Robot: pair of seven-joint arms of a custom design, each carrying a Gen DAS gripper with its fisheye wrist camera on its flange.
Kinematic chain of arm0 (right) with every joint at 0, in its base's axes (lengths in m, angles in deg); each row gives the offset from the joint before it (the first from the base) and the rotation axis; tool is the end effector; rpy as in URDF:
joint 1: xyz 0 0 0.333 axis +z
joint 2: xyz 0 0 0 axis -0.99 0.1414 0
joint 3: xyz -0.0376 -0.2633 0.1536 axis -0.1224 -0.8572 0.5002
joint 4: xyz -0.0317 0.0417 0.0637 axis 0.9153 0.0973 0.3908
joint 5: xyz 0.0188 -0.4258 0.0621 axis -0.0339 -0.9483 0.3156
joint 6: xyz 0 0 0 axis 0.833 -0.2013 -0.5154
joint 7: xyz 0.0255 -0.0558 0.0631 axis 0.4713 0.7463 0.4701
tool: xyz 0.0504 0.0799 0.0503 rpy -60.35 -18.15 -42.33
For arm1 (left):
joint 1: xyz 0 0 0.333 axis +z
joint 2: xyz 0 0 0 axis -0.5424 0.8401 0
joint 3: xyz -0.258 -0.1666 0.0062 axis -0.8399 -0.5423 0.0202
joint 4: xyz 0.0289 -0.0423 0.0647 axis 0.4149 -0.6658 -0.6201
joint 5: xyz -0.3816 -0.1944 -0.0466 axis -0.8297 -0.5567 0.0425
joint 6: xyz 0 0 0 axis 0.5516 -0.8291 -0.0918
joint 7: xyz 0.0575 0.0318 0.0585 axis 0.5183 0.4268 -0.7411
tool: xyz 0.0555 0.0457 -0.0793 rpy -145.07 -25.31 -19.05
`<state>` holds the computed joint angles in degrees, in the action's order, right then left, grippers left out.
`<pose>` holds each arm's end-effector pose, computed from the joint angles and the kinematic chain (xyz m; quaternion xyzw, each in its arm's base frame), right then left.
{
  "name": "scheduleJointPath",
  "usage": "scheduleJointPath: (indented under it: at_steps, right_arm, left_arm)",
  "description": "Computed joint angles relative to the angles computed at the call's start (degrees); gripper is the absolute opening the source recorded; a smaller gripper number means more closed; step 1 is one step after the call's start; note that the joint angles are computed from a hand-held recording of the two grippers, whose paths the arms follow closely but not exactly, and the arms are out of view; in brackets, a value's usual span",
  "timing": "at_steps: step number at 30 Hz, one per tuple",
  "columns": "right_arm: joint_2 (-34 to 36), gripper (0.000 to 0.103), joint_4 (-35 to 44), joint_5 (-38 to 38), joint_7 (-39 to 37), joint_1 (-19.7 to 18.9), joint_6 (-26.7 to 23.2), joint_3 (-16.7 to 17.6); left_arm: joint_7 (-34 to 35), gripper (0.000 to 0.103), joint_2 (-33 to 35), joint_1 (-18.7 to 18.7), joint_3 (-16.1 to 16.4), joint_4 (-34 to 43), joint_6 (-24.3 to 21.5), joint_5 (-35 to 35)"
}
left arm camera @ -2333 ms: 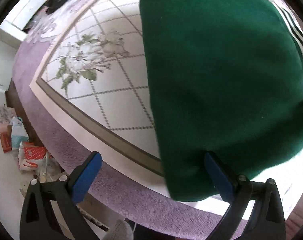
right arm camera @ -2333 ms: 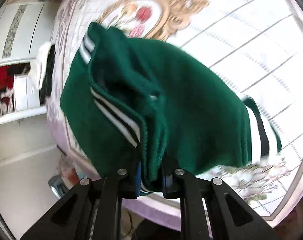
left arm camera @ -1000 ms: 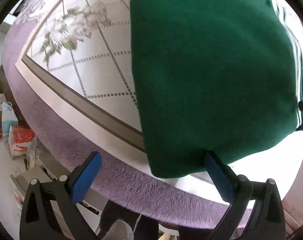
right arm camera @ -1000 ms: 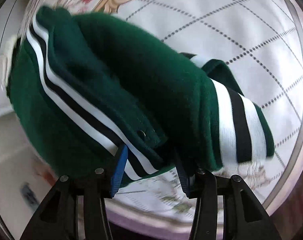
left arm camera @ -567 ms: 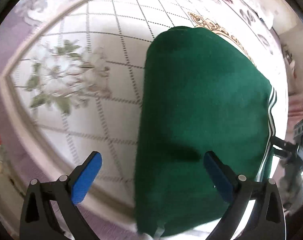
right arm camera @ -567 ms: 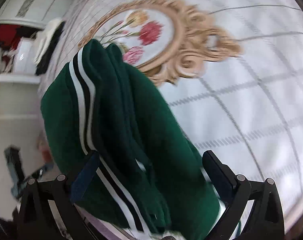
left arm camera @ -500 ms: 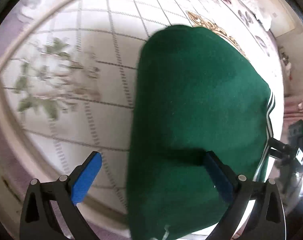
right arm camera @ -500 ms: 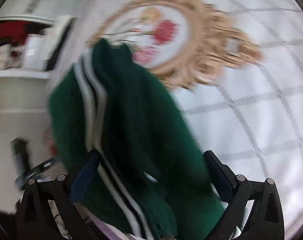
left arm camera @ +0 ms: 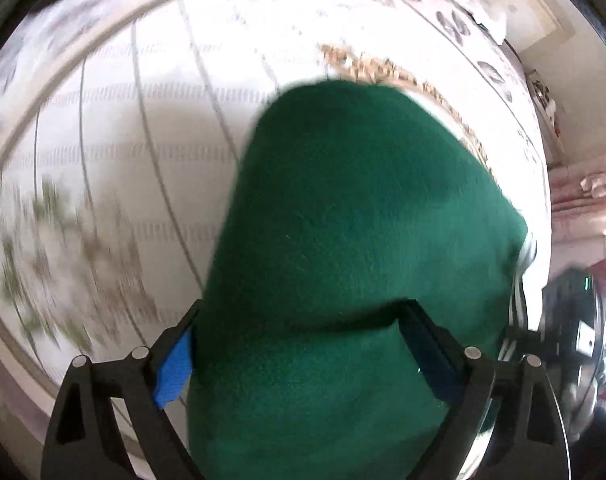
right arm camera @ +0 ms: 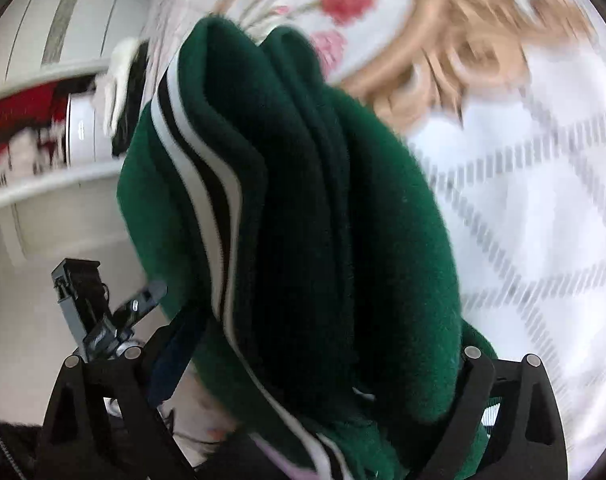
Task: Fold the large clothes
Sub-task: 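Carry the folded jacket with both grippers and lower it onto the mat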
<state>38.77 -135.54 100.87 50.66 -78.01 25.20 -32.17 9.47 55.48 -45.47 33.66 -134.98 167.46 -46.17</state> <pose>0.4477 0.0674 0.5490 -0.6641 0.6159 0.3862 0.1748 0.4245 -0.1465 0.5446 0.8345 -0.5206 0.1781 0.0303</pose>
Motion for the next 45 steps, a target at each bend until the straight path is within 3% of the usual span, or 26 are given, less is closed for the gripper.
scheduleJointPath:
  at_steps: [7,14,19,24,29,32,35,36,41,45]
  right_arm:
    - [-13.46,0.098,-13.97,5.74,15.42,0.40,4.00,1.83]
    - [-24.07,0.097,-19.05,-0.82,25.00,-1.18,7.57,1.67]
    - [-25.21,0.098,-17.81,-7.23,24.71,-1.66,8.06,1.37]
    - [-24.16,0.103,-21.94,-1.94,21.37,1.45,12.27,1.78]
    - [-23.82,0.103,-22.99,1.83,21.37,3.50,16.13,2.22]
    - [-21.55,0.090,-21.60,2.14,20.30,4.86,16.11,1.62]
    - [-21.41,0.059,-21.21,3.47,21.58,5.11,17.02,1.27]
    - [-21.33,0.055,-20.87,4.28,21.60,5.25,17.53,0.98]
    - [-16.61,0.053,-14.72,4.54,20.22,6.18,18.43,0.60]
    - [-9.08,0.053,-6.38,4.26,18.14,6.30,18.73,-0.21]
  left_arm:
    - [14.22,0.094,5.77,0.31,3.24,4.03,-0.86,-0.60]
    - [26.53,0.094,9.53,1.61,4.23,7.46,-5.34,-6.65]
    - [35.00,0.096,10.25,2.59,4.94,7.42,-8.53,-10.81]
    - [38.85,0.099,10.44,4.38,5.72,6.24,-11.69,-16.68]
    - [37.06,0.095,7.83,5.21,3.51,5.06,-9.67,-15.87]
    - [34.89,0.089,6.66,5.13,2.61,5.70,-9.38,-12.99]
    - [32.97,0.089,6.79,5.13,2.77,7.51,-9.74,-10.98]
    - [32.55,0.089,7.20,5.02,2.96,8.26,-9.98,-10.93]
    - [31.08,0.089,10.55,4.76,2.37,14.46,-10.64,-9.00]
    - [30.82,0.089,17.67,5.05,2.11,23.38,-11.25,-9.23]
